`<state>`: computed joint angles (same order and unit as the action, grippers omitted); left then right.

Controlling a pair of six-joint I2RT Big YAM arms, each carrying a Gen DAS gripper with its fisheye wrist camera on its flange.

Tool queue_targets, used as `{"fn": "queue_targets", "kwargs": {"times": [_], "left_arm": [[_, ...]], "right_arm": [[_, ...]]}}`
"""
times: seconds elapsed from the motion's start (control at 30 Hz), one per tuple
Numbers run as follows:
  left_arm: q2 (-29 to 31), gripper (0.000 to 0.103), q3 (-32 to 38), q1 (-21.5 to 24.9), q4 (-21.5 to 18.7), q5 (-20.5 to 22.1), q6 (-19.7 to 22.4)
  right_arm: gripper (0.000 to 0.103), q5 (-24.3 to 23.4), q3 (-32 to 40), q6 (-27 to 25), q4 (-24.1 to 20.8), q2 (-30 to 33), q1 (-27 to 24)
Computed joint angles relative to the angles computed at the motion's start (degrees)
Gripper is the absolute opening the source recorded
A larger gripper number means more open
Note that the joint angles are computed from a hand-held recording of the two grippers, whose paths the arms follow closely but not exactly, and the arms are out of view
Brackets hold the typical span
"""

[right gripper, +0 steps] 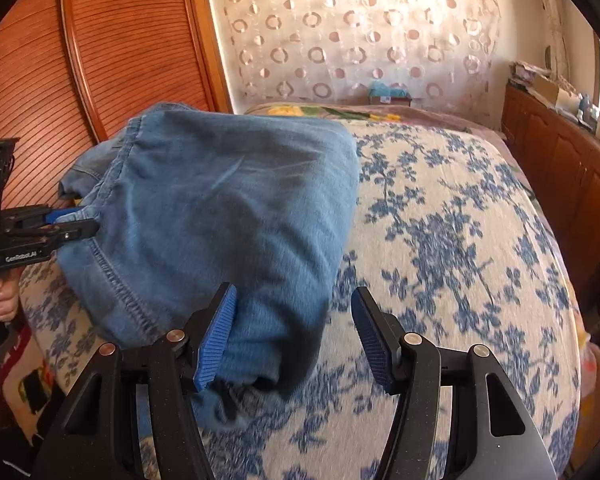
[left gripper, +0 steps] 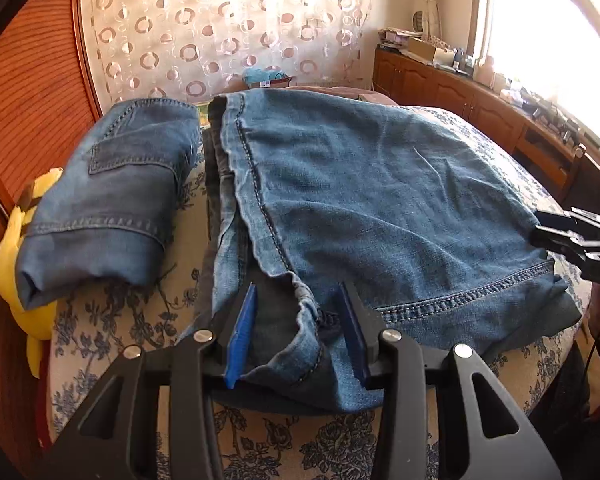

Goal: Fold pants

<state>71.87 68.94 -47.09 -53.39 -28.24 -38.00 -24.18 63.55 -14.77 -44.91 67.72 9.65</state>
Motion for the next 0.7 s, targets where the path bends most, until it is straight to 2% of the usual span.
{"fn": "queue_targets", "kwargs": {"times": [0.1, 0.23, 0.53, 0.63, 0.67, 0.7], "left_arm": [[-0.9, 0.041, -1.4, -0.1, 1.3, 0.2, -0.4], [-1.0, 0.041, -1.7, -0.7, 1.4, -0.7, -0.8], [-1.3, 0.041, -3.3, -0.6, 3.7, -1.4, -0.4], [-1.8, 0.041, -4.0, -0.6, 4.7, -1.4, -0.8], [-1.8, 0.041, -4.1, -0.7, 4.8, -1.7, -0.8], [-1.8, 0.041, -4.2, -0.9, 4.8, -2.0, -1.0]], "right_arm": [[0.061, -0.9, -0.5, -0.4, -2.3, -1.6, -1.0], [0.061, 0.0, -1.5, -1.5, -4.3, -2.7, -0.5], [0.060, -0.5, -4.2, -0.7, -2.9, -3.4, -0.8], [0.055, 0.1, -4.6, -1.0, -2.3, -3.7, -0.3], [0.045, -0.2, -4.8, -1.1, -2.1, -3.9, -0.2], [0.041, -1.7, -4.7, -1.5, -2.6, -3.8, -0.3]]}}
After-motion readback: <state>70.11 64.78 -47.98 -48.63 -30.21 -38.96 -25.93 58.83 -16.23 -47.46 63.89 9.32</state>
